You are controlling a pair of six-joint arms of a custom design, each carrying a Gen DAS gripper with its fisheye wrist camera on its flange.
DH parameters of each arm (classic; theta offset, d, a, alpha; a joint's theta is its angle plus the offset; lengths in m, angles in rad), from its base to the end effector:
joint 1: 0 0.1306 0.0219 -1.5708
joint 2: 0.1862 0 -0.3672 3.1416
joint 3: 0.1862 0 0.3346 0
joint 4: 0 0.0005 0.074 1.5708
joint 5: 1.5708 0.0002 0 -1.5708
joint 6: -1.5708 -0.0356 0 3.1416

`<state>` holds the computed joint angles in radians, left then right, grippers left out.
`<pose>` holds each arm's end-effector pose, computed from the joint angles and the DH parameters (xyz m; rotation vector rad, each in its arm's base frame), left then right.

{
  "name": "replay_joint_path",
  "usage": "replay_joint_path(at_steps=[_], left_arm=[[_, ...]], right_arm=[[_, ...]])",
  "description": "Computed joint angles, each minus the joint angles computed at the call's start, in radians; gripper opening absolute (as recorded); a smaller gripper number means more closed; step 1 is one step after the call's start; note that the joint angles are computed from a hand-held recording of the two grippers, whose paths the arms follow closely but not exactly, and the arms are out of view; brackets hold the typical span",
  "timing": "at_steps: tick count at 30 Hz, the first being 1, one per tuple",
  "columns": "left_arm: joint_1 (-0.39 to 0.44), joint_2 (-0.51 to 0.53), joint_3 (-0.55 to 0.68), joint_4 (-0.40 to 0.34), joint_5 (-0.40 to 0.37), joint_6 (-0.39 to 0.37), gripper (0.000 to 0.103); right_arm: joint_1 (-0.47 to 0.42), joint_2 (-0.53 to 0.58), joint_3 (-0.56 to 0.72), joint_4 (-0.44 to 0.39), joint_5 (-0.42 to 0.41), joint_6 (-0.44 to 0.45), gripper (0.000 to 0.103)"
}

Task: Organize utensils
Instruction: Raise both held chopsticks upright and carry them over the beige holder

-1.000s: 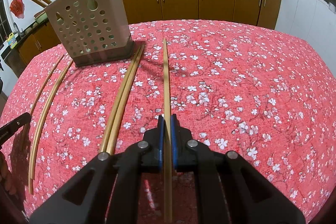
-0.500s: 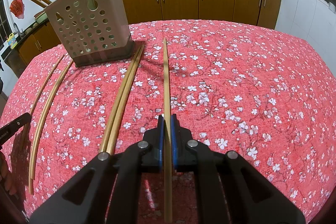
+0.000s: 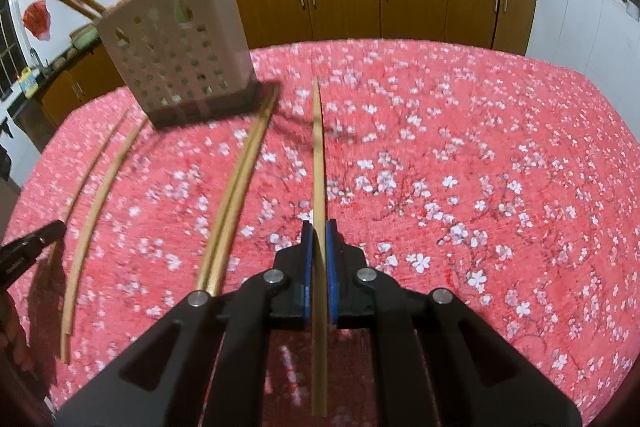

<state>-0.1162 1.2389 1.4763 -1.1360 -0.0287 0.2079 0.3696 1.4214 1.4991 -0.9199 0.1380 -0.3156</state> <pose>0.3595 -0.0414 0.4867 -0.1256 2.4686 -0.1043 0.4137 0.1545 0.4419 -0.0016 2.4079 0.1516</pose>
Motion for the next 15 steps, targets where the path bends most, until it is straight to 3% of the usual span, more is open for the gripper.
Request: replay_joint_path(at_steps=[15], left_arm=[[0.036, -0.056, 0.142, 0.037, 0.039, -0.018, 0.008]], right_arm=[[-0.001, -0.107, 0.064, 0.099, 0.05, 0.041, 0.008]])
